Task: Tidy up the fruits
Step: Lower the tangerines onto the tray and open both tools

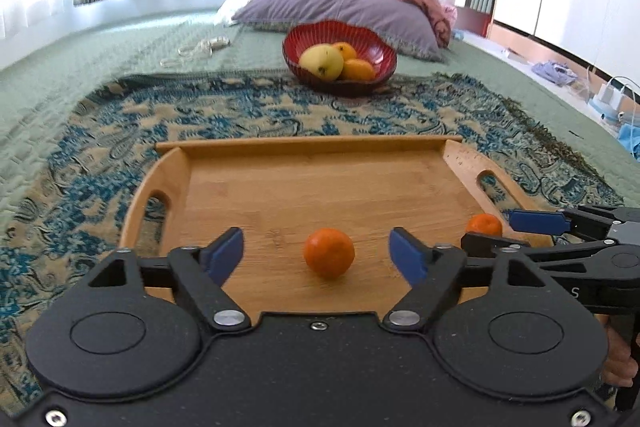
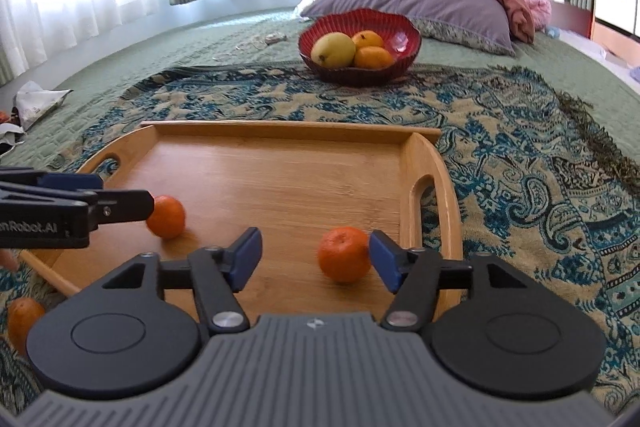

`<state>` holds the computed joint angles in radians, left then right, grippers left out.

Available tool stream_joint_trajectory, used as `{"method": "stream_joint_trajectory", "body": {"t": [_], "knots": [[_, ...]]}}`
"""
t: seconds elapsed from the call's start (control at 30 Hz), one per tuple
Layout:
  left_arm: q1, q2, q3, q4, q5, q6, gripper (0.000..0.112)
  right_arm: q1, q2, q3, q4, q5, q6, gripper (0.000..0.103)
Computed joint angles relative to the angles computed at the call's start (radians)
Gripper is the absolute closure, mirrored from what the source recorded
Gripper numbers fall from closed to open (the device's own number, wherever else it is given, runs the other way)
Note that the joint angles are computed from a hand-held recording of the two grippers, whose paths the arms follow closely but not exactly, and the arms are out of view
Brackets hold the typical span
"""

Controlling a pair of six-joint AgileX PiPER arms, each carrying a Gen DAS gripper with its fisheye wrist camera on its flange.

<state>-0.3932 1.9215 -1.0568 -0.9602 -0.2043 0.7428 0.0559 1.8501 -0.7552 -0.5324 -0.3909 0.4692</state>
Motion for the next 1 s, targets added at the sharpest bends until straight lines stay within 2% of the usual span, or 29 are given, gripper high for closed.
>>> {"method": "stream_joint_trajectory", "body": {"t": [0.07,0.13,0.37,0.7,1.0], "knots": [[-0.011,-0.037,0.065,0.131,-0.042,-0.131,0.027,0.0,-0.022,0.044,0.032,-0.04,-0.047,0.02],[-0.023,-0.069,0.125,0.201,-0.087,-0.204,0.023,-0.003,-0.04,0.088,0.049,-0.086,-0.077,0.015],[-0.081,-0.159,0.332,0.332,-0.252,-0.365,0.015,-0.005,-0.089,0.238,0.146,-0.231,-0.185,0.012],[-0.189,-0.203,0.561,0.315,-0.499,-0.459,0.011,-0.021,-0.103,0.428,0.226,-0.484,-0.297,0.001],[-0.219,-0.198,0.662,0.314,-0.598,-0.521,0.01,0.019,-0.076,0.558,0.311,-0.677,-0.443,0.0]]}}
